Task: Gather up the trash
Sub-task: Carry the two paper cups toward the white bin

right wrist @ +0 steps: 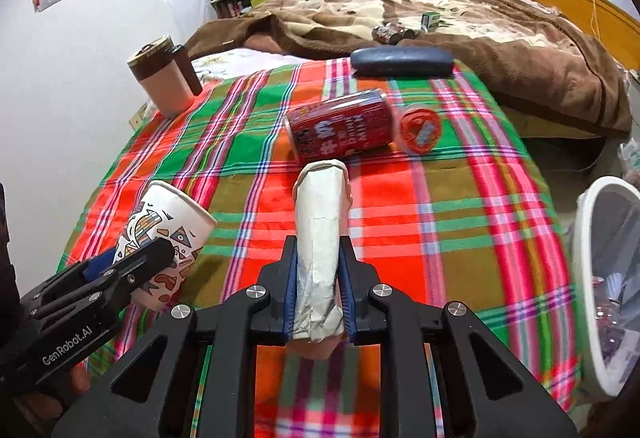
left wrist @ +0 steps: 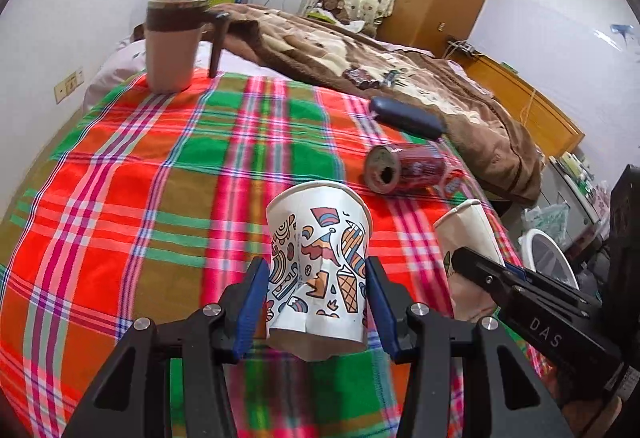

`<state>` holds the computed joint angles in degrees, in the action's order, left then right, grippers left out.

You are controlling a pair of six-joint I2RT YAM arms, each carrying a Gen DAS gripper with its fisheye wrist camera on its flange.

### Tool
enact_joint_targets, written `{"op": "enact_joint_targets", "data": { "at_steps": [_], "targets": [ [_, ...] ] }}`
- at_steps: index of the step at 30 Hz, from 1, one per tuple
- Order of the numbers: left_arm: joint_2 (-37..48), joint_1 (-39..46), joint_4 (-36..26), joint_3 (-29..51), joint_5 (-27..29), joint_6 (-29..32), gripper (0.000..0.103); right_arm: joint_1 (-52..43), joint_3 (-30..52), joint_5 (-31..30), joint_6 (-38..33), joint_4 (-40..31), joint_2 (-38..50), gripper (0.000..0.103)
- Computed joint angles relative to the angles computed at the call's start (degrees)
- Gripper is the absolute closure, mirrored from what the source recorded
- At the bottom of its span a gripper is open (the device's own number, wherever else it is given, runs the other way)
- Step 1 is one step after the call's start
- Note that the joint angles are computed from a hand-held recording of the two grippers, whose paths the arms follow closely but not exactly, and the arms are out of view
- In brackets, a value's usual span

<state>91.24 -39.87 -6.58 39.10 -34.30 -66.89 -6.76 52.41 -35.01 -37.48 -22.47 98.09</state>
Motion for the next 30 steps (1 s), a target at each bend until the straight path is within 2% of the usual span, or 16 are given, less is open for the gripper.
{"op": "enact_joint_targets", "data": {
  "at_steps": [15,30],
  "targets": [
    [8.9,-6.6,-7.5,16.3,-2.6,1.8,0.054,-11.9,8.8,-6.0,-7.1,-9.2,3.8,0.084],
    [22.2,-10.5,-12.1,39.0,-2.4,9.8,0.054,-23.0,21.7,-9.7,-12.2,-16.8,10.8,0.084]
  ]
}}
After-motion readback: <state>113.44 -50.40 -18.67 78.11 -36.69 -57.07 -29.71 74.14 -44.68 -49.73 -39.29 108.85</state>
